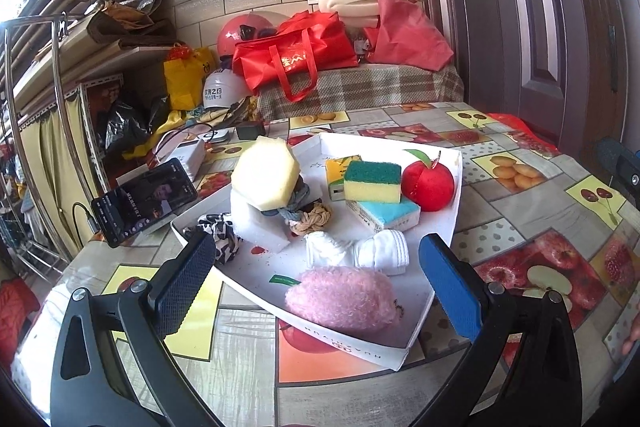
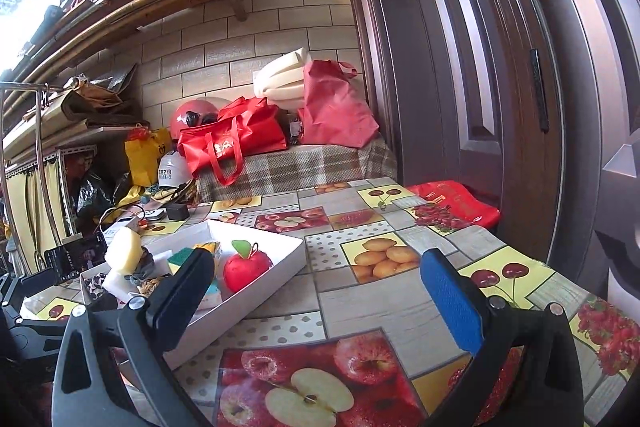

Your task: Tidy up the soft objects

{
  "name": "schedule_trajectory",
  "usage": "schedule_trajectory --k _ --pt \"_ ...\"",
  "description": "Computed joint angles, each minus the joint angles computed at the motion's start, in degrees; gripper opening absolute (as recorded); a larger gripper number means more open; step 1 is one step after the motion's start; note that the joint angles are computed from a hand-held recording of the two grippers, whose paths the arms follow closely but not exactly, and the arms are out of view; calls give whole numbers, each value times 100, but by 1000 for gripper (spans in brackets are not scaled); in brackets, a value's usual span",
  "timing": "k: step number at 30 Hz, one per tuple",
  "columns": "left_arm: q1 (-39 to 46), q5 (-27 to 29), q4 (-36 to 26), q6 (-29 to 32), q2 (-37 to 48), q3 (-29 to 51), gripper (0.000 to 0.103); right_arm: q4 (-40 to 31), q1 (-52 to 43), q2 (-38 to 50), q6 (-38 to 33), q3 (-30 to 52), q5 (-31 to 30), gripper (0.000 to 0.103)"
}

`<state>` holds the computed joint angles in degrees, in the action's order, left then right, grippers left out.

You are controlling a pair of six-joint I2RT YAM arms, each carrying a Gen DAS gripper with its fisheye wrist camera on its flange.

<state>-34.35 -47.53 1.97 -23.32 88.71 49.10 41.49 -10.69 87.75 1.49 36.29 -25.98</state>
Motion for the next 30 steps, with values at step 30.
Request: schedule_trajectory --k 30 --pt "107 184 -29 -78 -63 -71 102 -163 25 -49 -81 45 47 103"
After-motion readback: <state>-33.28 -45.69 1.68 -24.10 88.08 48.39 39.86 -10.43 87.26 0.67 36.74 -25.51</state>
